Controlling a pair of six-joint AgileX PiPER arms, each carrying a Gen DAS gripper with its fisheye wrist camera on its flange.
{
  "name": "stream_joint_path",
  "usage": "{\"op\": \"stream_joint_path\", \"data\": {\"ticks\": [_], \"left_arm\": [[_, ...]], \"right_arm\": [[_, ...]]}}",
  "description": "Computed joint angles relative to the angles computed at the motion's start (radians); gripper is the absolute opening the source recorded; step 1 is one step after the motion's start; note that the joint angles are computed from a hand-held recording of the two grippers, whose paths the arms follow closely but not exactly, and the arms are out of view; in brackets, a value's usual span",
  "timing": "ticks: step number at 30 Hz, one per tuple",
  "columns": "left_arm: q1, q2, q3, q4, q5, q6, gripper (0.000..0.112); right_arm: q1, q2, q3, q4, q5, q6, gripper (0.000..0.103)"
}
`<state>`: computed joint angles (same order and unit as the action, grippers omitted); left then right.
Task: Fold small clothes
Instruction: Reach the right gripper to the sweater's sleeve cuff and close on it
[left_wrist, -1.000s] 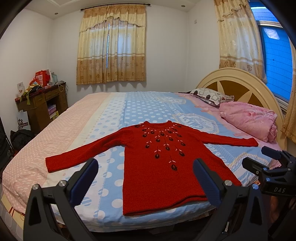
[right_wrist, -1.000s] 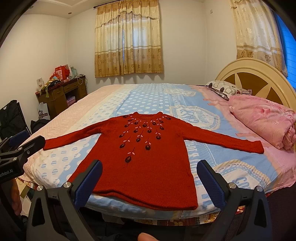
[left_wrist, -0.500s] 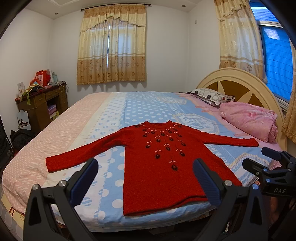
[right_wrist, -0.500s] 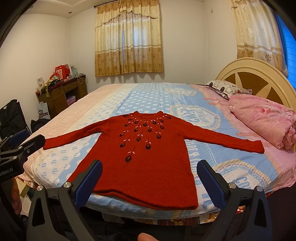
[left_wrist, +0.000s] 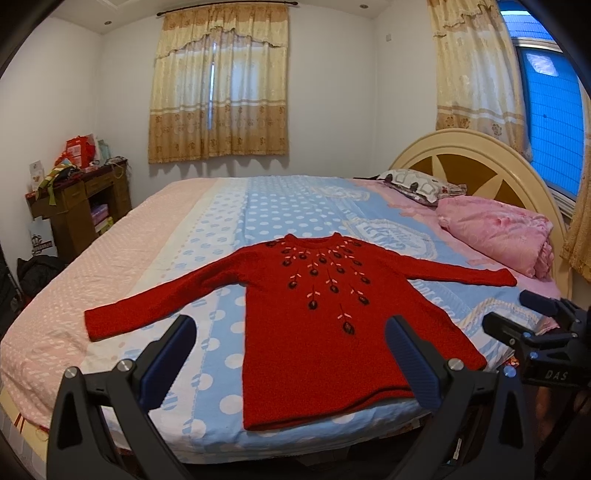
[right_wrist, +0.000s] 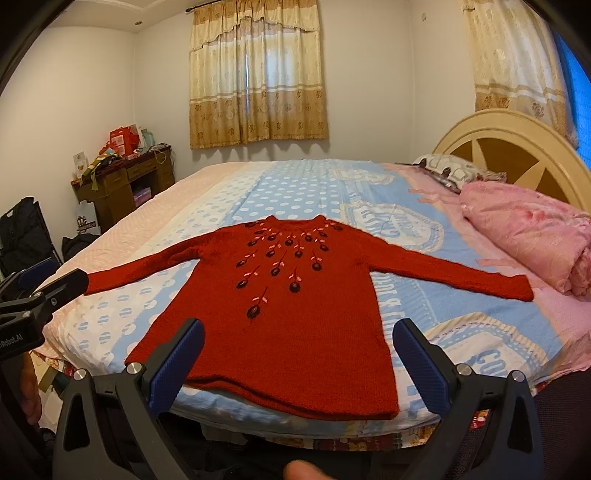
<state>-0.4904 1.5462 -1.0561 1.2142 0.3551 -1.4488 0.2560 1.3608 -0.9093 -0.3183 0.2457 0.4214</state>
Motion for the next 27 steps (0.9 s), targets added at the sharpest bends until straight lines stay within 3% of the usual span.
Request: {"op": "stream_joint_path", "data": {"ticks": [2,6,8,10,16,22,27], "left_arm": [[0.019,0.018,-0.009,0.012,-0.018,-0.003,0.103],[0.060,0.069,-0.049,-0.011,-0.053,0.034,0.103],[0.087,0.115,-0.097,-0.097,-0.071,0.137,0.103],[0.101,0.152,-0.139,-0.162,-0.077,0.219,0.103],[0.145,0.320,-0.346,-0.385,-0.058,0.502,0.103],[0.178,0.521,-0.617,-0.717,0.053,0.863,0.103],[0.207,0.674,-0.853,-0.860,0.162,1.023,0.103]], "right_arm": [[-0.033,0.042,-0.023,0.118,-0.009,-0.122,0.102],[-0.092,0.124,-0.061,0.206,-0.028,-0.224,0.102],[-0.137,0.175,-0.093,0.305,-0.033,-0.325,0.102],[-0.182,0.234,-0.129,0.310,-0.035,-0.334,0.102],[-0.320,0.411,-0.278,0.482,0.027,-0.497,0.102],[-0.407,0.570,-0.460,0.431,0.111,-0.457,0.102],[-0.477,0.669,-0.611,0.431,0.178,-0.462,0.102]]}}
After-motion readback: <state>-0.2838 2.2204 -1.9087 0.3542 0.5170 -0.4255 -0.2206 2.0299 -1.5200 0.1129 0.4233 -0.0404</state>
